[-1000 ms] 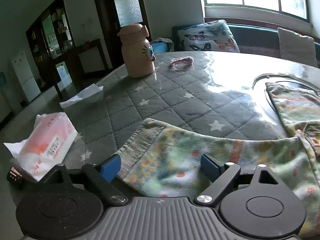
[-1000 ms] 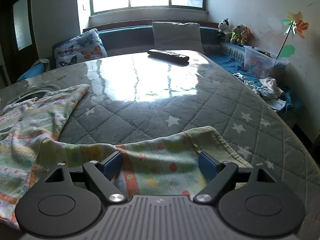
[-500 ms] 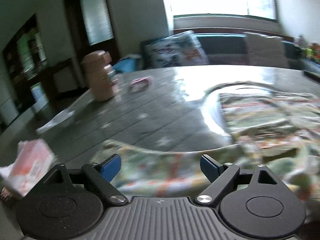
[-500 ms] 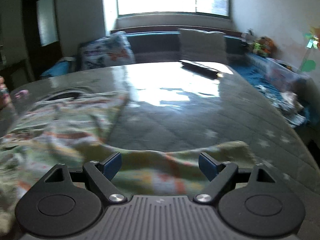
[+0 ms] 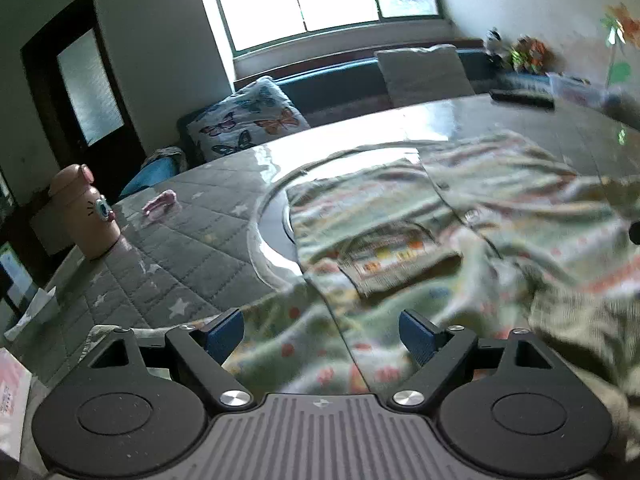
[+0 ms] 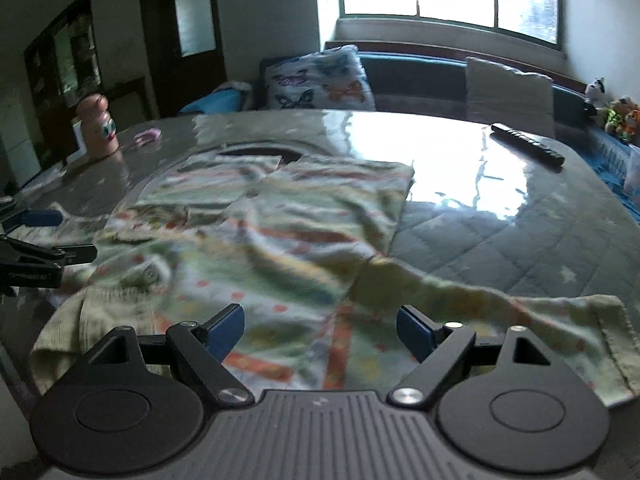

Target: Fold clothes

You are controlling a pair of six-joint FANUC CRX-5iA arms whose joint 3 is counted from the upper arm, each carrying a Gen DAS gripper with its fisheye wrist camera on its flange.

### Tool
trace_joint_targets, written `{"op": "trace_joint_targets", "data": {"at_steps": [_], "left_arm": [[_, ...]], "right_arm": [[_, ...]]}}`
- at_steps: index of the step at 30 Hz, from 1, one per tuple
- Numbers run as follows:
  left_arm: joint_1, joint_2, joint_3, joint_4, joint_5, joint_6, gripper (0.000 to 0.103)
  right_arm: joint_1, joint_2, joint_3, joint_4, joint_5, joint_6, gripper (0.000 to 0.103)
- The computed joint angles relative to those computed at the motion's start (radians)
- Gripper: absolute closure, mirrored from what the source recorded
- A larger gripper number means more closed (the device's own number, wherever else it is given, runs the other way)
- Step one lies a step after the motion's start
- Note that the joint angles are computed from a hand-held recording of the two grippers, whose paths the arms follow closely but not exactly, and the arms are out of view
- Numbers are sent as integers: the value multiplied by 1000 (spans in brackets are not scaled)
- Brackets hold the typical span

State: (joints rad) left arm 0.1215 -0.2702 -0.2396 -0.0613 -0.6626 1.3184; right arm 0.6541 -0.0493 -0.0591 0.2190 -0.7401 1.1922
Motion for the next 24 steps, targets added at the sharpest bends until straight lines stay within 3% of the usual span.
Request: {"op": "trace_joint_targets", "data": {"at_steps": [6,13,18,24], "left_arm": [[7,-35,-56,14,43,-64,16],[7,-51,-61,31,56,-60,16],[0,-52,-76,65,62,-90,16],[8,-63,-92,91,69,-104,16]], "right_arm": [[15,-5,-34,45,-28,-9,17],[35,-29,-42,54,-19,9,17],[58,-33,12,-62,-34,144,22],[79,-10,103,-243,-92,341,40]]}}
